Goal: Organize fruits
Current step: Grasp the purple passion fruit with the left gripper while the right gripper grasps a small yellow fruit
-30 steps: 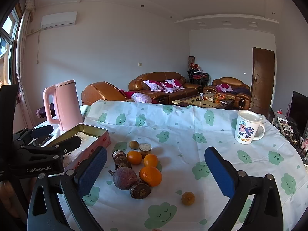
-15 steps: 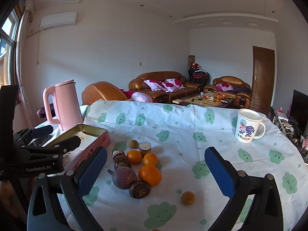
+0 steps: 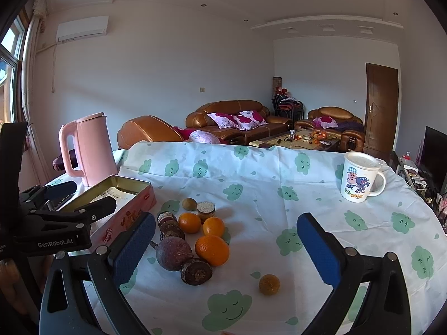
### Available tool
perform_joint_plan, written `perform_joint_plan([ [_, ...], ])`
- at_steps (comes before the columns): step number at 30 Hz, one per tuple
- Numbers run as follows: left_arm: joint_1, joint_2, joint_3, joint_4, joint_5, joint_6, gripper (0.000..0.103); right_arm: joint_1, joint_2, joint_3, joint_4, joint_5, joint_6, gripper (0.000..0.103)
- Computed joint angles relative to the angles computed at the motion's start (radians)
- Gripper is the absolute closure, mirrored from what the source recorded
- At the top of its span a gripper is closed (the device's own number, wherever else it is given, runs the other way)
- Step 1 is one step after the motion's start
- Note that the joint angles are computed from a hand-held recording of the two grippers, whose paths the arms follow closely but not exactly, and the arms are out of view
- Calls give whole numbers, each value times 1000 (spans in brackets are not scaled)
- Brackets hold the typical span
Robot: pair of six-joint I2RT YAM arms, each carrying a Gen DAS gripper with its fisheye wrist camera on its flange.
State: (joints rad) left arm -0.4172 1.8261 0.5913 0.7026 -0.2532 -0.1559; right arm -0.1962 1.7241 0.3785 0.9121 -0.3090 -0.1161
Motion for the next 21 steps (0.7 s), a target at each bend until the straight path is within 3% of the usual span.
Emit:
perform_joint_plan([
  [12, -8, 86, 63, -33, 14, -12, 1, -59, 128, 50, 22, 12, -5, 1],
  [17, -5, 138, 112, -91, 92, -52, 16, -108, 211, 112, -47, 3, -15, 6],
  [21, -34, 180, 148, -114, 122, -69, 33, -115, 240, 165, -137, 12, -43, 26],
])
